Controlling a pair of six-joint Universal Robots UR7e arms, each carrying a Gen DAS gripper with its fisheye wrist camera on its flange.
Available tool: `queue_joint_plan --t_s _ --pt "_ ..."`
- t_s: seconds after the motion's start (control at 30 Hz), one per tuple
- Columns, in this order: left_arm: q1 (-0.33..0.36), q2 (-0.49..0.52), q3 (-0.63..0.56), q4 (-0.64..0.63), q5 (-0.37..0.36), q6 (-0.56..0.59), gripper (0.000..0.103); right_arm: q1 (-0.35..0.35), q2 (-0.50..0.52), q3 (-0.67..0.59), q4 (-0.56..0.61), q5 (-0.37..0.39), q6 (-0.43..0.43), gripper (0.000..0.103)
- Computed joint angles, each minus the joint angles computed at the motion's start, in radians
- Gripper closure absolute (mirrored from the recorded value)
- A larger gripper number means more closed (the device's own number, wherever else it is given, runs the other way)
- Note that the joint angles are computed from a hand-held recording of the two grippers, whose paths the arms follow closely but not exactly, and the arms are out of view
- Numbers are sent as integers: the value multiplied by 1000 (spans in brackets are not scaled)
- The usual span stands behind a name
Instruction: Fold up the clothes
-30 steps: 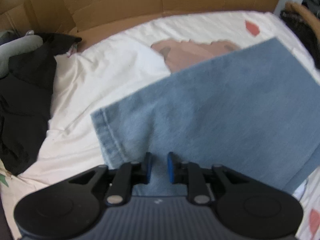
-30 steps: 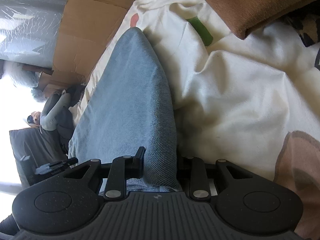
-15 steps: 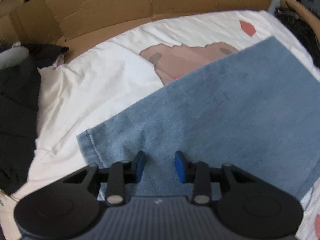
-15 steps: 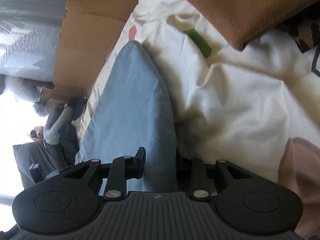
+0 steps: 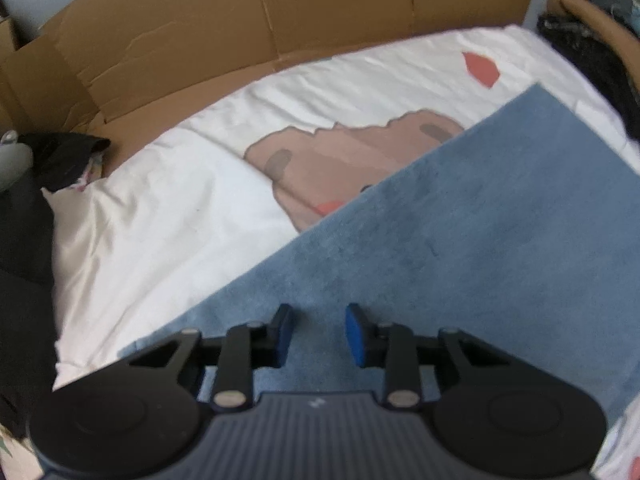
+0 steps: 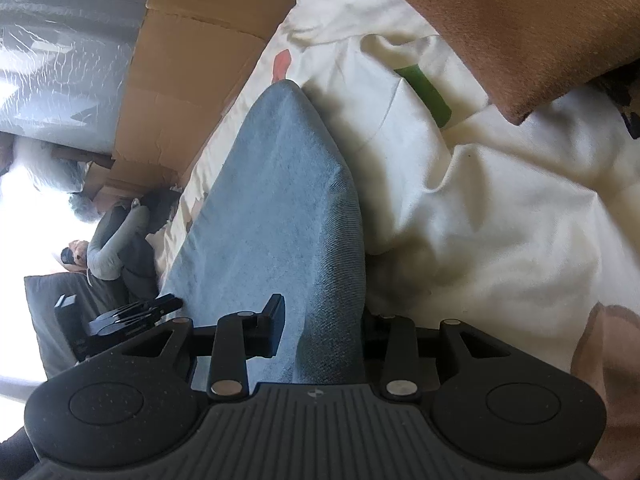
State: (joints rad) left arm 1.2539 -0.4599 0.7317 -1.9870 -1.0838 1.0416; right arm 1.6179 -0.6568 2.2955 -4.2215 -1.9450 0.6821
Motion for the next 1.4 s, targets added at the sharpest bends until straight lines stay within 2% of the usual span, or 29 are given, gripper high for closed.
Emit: queue_joint_plan --t_s 0.13,0.27,0.47,0.63,1.0,1.2,1.33,1.4 --pt "-7 -8 31 -43 16 6 74 -1 -8 -4 17 -6 -8 67" --pt "-14 -28 52 -31 -55 7 75 3 -7 -12 15 -16 -17 67" --pt "-25 -10 72 -46 -77 8 75 26 -37 -34 101 -63 -70 67" --pt "-28 -1 82 -64 -92 5 75 33 -52 -43 138 -82 -81 66" --pt "-33 16 94 -109 -98 14 75 21 -82 -36 191 -61 -110 67" --pt "-36 47 51 -97 -96 -45 74 10 -107 -37 251 -45 -124 67" --pt "-42 25 91 -124 -84 -25 76 -3 -112 -40 267 -35 -127 67" --pt "-42 16 92 -98 -79 -27 76 -7 -113 -40 265 -31 -127 67"
